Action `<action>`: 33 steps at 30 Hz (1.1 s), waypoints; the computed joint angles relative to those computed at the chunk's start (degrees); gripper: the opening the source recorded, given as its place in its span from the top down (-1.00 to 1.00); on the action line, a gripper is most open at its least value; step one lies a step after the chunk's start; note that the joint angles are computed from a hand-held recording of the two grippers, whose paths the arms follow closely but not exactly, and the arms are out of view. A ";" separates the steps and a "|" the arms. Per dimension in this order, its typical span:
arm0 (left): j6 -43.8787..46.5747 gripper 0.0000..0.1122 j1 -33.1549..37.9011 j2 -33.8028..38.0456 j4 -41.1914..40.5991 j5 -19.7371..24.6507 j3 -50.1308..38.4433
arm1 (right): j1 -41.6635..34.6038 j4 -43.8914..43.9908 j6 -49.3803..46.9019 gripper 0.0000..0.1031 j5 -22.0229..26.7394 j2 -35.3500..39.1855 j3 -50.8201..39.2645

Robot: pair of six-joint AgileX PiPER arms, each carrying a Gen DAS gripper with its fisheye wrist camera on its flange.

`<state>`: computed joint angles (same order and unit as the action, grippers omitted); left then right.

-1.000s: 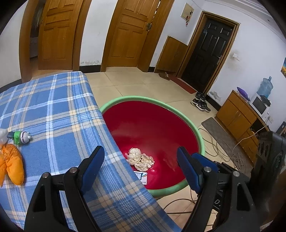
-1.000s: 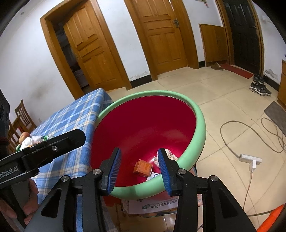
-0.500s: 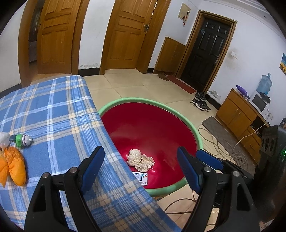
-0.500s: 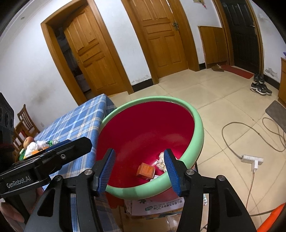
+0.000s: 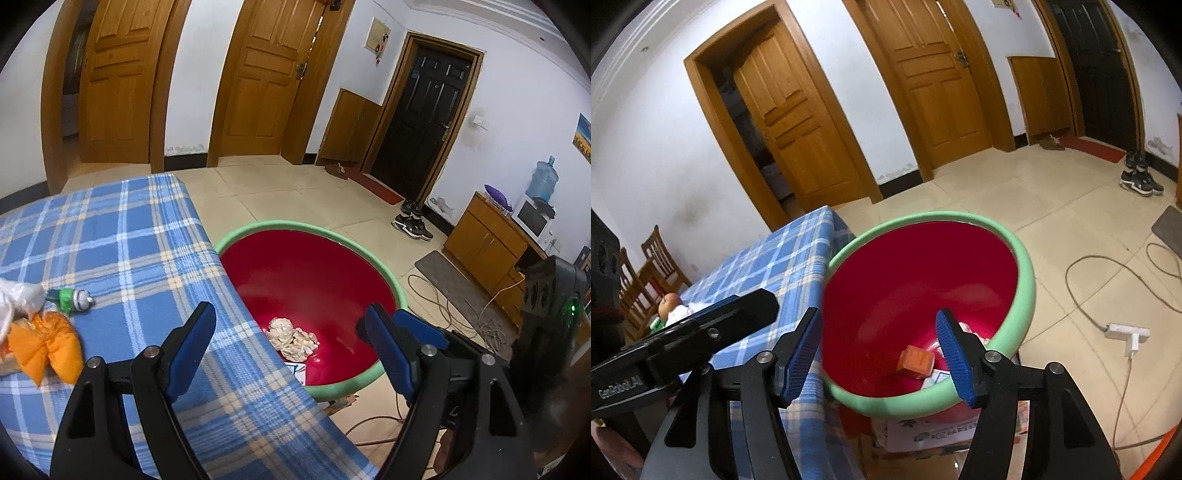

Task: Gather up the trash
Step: 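Move both open tools from the basin back over the table items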

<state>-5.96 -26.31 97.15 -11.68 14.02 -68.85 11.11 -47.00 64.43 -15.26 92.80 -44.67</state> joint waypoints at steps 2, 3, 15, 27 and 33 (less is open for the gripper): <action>2.10 -0.49 0.66 -0.48 -1.45 0.62 0.14 | 0.06 -2.18 1.36 -0.26 -0.32 -0.53 -0.23; 2.78 -0.52 1.05 -0.79 -2.13 0.82 0.30 | 0.72 -1.29 0.41 -0.26 0.53 -0.77 -0.47; 10.69 -0.70 6.68 -7.43 -9.12 -0.52 6.50 | 7.16 -1.07 -0.02 -0.33 5.52 -2.41 -3.54; 29.49 -0.70 17.27 -14.26 -26.03 1.31 13.66 | 13.95 -8.50 10.26 -0.38 6.06 0.08 -9.40; 38.46 -0.70 23.49 -15.94 -34.04 3.36 15.44 | 18.44 -9.48 11.39 -0.38 8.05 3.56 -14.09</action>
